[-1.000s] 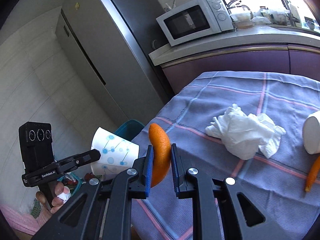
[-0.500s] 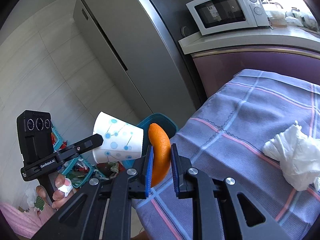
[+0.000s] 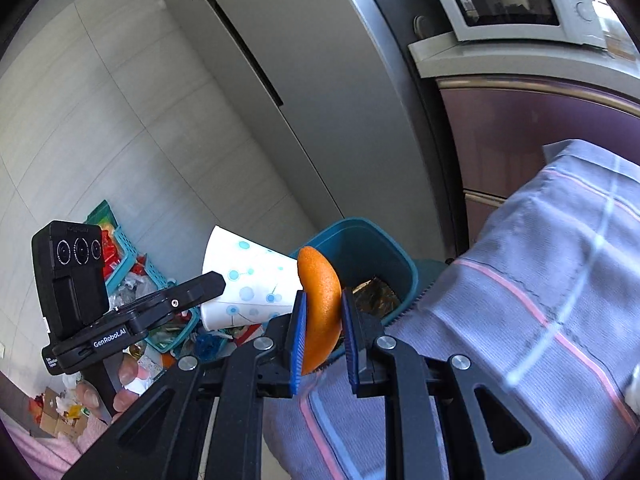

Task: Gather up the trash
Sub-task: 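Carry the paper cup and orange peel to the teal bin and release both, then move both open tools back over the table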

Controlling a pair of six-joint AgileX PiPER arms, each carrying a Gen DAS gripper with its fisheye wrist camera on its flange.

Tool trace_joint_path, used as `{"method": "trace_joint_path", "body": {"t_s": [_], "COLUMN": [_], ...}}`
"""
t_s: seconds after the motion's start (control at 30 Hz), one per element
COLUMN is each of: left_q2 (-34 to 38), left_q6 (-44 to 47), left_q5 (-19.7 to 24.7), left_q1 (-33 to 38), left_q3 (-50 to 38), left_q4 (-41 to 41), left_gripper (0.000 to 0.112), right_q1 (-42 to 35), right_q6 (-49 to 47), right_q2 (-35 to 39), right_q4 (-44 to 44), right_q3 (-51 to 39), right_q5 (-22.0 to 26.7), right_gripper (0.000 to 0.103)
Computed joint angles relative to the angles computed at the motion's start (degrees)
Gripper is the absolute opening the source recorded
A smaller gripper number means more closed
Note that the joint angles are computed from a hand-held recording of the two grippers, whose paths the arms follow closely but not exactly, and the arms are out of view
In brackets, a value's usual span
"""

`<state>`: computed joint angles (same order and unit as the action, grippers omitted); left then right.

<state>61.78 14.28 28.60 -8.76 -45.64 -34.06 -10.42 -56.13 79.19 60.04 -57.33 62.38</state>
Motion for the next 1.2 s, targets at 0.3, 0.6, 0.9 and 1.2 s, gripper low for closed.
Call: {"method": "trace_joint_path", "body": {"t_s": [0.3, 0.6, 0.9, 1.2], "left_q2": [7.06, 14.17, 18.58, 15.19], "left_q6": [5.50, 4.69, 3.58, -0.69], "left_q5": [-1.97, -4.76, -7.05, -9.07], "left_q1": [4.39, 4.16, 3.32, -0.42], "left_q3": [0.68, 0.10, 0.03, 2.02], "left_q4": [-3.51, -3.03, -3.39, -1.44], "left_gripper": [0.004, 0.004, 0.005, 0.027], "right_q1": [11.58, 17.40, 17.93, 12.21], "right_q6": [8.50, 17.90, 19.85, 11.25], "right_q2": [6.76, 13.74, 14.64, 10.05], "right_q4": [-6.42, -15.04, -15.93, -9.15], "right_q3": [-5.73, -10.95, -11.30, -6.31], "right_q5": [-9.18, -13.69, -14.60, -13.11], "right_gripper": [0.016, 0.019, 0.023, 0.032]}}
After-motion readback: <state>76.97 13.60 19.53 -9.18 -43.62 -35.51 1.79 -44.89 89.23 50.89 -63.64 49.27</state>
